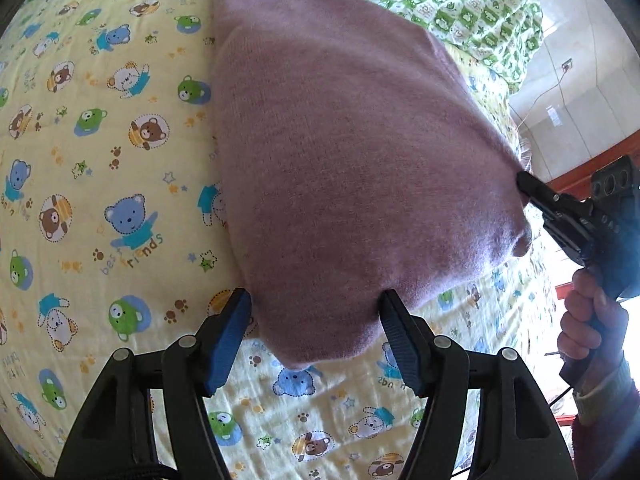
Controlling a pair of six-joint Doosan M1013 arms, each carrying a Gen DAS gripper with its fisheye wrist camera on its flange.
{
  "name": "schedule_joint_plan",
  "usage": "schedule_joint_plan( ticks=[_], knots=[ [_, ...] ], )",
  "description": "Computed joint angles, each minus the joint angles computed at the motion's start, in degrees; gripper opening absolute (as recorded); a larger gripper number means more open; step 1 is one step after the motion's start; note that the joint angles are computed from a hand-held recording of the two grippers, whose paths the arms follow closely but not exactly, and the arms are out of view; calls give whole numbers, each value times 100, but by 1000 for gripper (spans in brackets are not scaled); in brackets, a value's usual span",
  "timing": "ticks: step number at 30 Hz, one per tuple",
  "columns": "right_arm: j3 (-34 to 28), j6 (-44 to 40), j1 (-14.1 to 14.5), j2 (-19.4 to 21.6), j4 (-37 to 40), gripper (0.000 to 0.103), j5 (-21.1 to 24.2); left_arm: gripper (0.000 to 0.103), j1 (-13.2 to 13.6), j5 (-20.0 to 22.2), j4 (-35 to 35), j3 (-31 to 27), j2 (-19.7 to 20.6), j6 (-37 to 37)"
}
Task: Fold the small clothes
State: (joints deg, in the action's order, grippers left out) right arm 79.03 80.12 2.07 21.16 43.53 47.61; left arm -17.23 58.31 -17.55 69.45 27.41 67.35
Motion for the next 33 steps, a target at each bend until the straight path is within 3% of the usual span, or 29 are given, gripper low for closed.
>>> schedule_joint_plan(
  ticks=[6, 11, 20, 23, 25, 26, 28, 33],
  knots=[
    [305, 653, 26, 62, -620, 3, -177, 69, -58, 309, 58, -368, 310, 19],
    [481, 718, 31, 105, -640, 3, -485, 70, -69, 367, 48, -451, 359, -5],
    [362, 750, 45, 88, -860, 4, -289, 72, 25, 224, -80, -544, 348, -268],
    [222, 798, 73, 76, -945, 17, -303, 73, 98, 109, -157, -582, 354, -361],
    [137, 877, 114, 59, -1149, 48, -411, 75, 141, 82, -144, -652, 391, -453],
    [108, 853, 125, 44, -1164, 53, -510, 77, 159, 82, -122, -699, 420, -528],
    [40, 658, 110, 66, -939, 57, -588, 78, 198, 65, -138, -786, 483, -636],
    [-433, 613, 127, 395, -981, 57, -216, 79, 313, 63, -260, -971, 620, -756]
  ],
)
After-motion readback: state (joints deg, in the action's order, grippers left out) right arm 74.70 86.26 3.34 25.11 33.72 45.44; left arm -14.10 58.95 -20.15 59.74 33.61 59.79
